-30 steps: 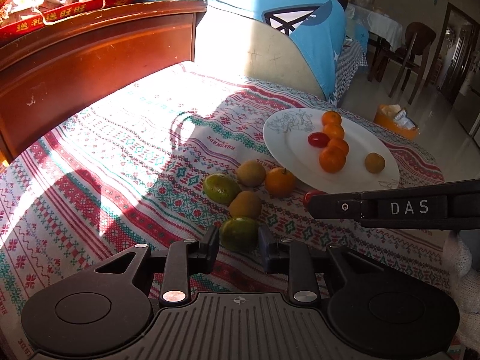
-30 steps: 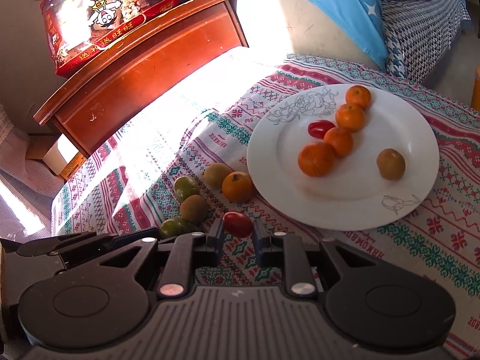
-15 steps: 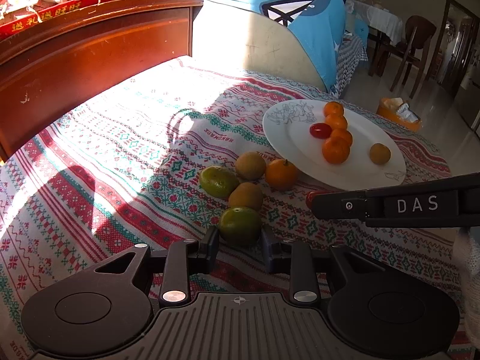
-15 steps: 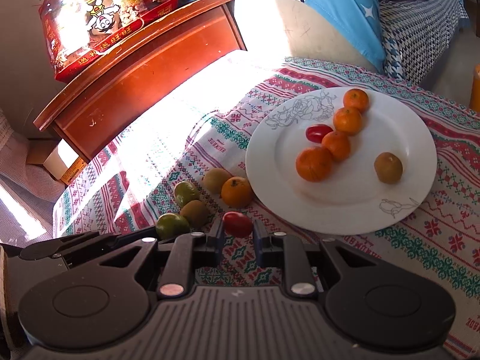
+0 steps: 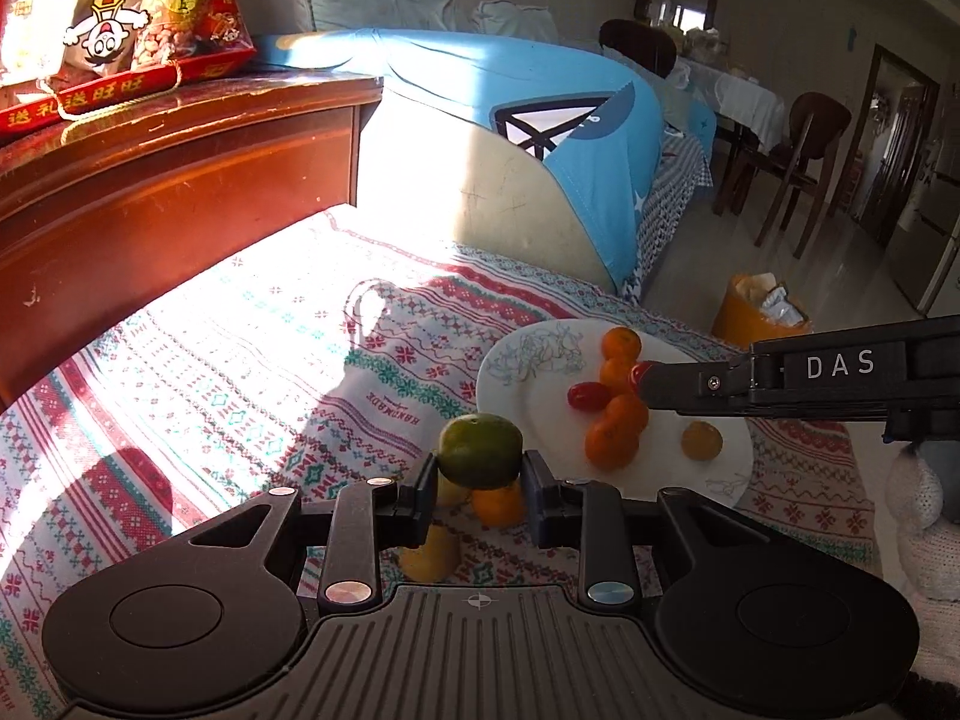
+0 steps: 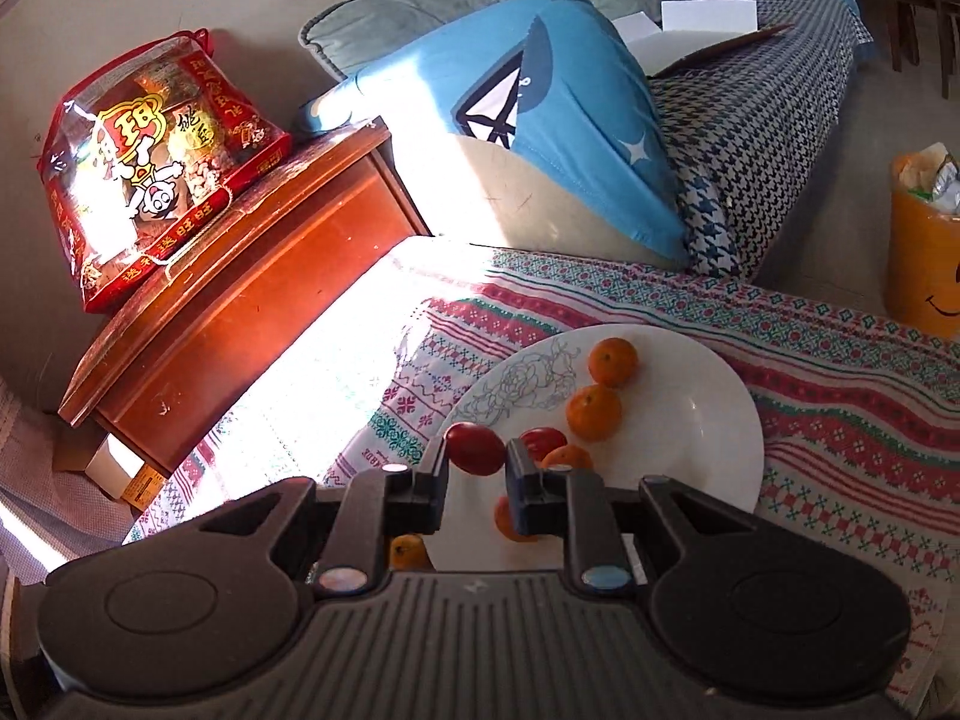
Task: Organize fruits
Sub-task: 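Carry the tomato and green citrus onto the plate and open both grippers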
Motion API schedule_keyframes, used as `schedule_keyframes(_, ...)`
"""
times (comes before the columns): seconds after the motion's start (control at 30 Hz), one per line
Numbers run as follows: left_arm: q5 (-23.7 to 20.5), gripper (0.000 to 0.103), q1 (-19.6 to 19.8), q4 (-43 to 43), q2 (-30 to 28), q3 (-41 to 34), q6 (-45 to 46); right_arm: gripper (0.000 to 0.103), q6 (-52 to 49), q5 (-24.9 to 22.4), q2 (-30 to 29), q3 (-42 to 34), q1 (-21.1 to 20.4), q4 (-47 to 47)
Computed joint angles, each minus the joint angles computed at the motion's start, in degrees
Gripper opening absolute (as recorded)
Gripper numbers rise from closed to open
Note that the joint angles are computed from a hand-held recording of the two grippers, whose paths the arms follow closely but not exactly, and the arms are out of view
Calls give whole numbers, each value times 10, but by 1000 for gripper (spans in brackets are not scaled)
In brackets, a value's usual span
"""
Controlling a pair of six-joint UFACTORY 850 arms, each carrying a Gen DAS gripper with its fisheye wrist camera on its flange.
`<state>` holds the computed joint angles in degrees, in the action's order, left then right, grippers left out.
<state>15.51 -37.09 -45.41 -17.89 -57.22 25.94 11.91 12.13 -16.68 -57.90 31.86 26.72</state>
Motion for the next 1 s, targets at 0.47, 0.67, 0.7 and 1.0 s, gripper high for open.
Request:
schedule_keyframes(0.47,-56,28,-6,-267,-90,-121,263,21,198,-36,-35,-9,-51,-115)
schedule_keyframes(0.67,-68,29,-6,-461,-118,-156,451,24,294,-38,-35,-5,-59,-181)
schedule_keyframes(0.7,-66,29,-6,-486,-122,-160,475,24,288,-39,-35,-6,-59,-174)
schedule_keyframes(1.0,-63,31,-9,-516,-115,-169,508,25,170,-26,-25,-5,-48,-77)
